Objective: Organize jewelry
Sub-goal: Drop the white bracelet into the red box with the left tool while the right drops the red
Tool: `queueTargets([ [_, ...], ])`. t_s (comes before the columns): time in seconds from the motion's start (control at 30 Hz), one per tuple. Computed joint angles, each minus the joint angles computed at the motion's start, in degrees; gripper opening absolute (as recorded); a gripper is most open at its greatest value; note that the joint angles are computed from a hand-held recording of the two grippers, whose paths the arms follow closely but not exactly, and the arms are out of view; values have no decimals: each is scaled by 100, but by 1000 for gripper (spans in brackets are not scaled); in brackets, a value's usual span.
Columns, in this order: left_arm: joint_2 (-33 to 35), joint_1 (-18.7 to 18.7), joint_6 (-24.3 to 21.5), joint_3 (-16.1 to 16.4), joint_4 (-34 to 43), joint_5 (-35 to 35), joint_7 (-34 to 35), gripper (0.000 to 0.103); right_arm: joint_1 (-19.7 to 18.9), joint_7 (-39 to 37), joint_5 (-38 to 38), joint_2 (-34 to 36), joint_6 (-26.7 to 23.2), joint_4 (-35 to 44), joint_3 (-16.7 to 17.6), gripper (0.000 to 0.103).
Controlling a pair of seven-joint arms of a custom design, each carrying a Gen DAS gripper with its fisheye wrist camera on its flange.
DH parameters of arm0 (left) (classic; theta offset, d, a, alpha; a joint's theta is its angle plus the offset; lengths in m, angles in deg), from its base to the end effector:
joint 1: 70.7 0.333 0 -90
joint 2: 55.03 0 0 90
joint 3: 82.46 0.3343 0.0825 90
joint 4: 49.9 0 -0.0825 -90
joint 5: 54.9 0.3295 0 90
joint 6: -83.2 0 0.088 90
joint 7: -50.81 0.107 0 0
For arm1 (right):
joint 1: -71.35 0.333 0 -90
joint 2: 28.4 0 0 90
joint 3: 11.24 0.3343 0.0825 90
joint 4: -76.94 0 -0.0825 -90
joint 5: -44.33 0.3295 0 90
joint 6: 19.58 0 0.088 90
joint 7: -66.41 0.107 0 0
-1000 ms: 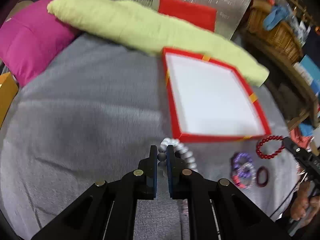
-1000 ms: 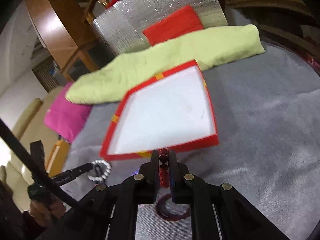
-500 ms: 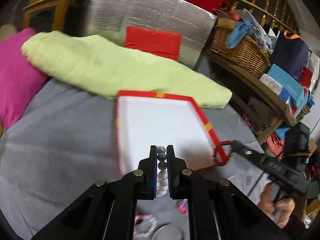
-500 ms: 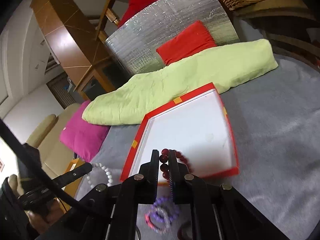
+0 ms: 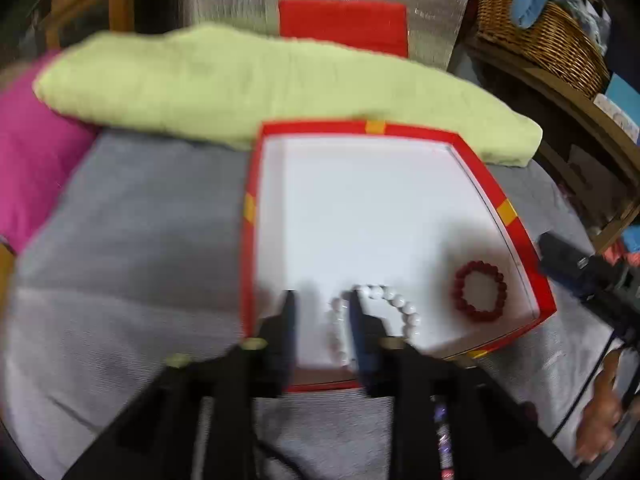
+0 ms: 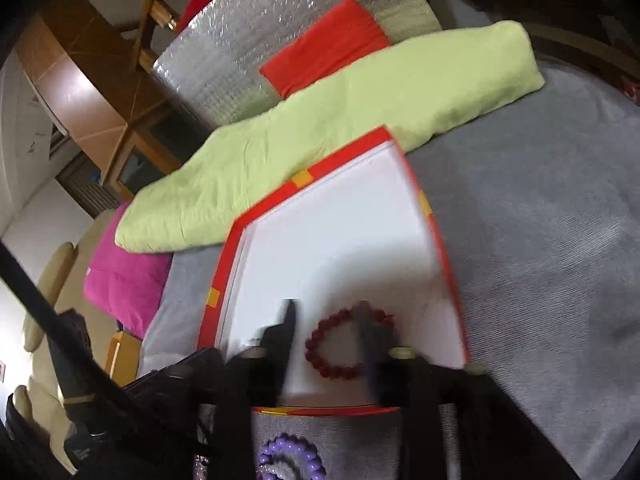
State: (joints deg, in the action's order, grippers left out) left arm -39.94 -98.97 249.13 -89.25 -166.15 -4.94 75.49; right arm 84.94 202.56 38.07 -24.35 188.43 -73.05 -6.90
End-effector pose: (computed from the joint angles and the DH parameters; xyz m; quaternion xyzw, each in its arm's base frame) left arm 0.4580 -0.3705 0.4270 -0.5772 0.7403 -0.2930 0.1816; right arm 0.4353 0.1550 0.4086 -0.5025 0.7362 -0.0984 0.4425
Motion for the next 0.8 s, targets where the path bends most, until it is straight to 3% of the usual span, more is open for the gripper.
queueTargets([
  [0.03, -113, -211, -201, 182, -20, 435, -384, 49, 88, -237, 307, -124, 50, -120, -20, 57],
  [0.1, -331, -358, -649, 207, -100, 1105, -877, 51, 27, -62, 16, -358, 12, -270, -45, 57],
  [0.2, -676, -315, -1122, -30, -354, 1376, -951, 51, 138, -478, 366, -791, -281, -505, 46, 57],
  [0.33, -1243, -235, -1560, -368, -846, 1870, -1361, 53, 201, -1329, 1248, -1322, -764, -817, 475, 57],
  [0.37, -1327, -180, -1594, -444, -919, 1920, -1428, 53, 223, -1408, 1314, -1435, -867, -895, 512, 57],
  [0.53, -1929, 121, -1620, -827, -1418, 2099, -1801, 55, -181, -1798, 1874, -2016, -1104, -1297, 1338, 57],
  [0.63, -2190, 320, -1559, -1028, -1645, 2102, -2016, 55, 13, -1608, 1908, -2351, -1121, -1591, 1324, 57],
  [0.8, -2542, 619, -1356, -1313, -1952, 2109, -2247, 58, -208, -1390, 1830, -2772, -1396, -1785, 1791, 57],
])
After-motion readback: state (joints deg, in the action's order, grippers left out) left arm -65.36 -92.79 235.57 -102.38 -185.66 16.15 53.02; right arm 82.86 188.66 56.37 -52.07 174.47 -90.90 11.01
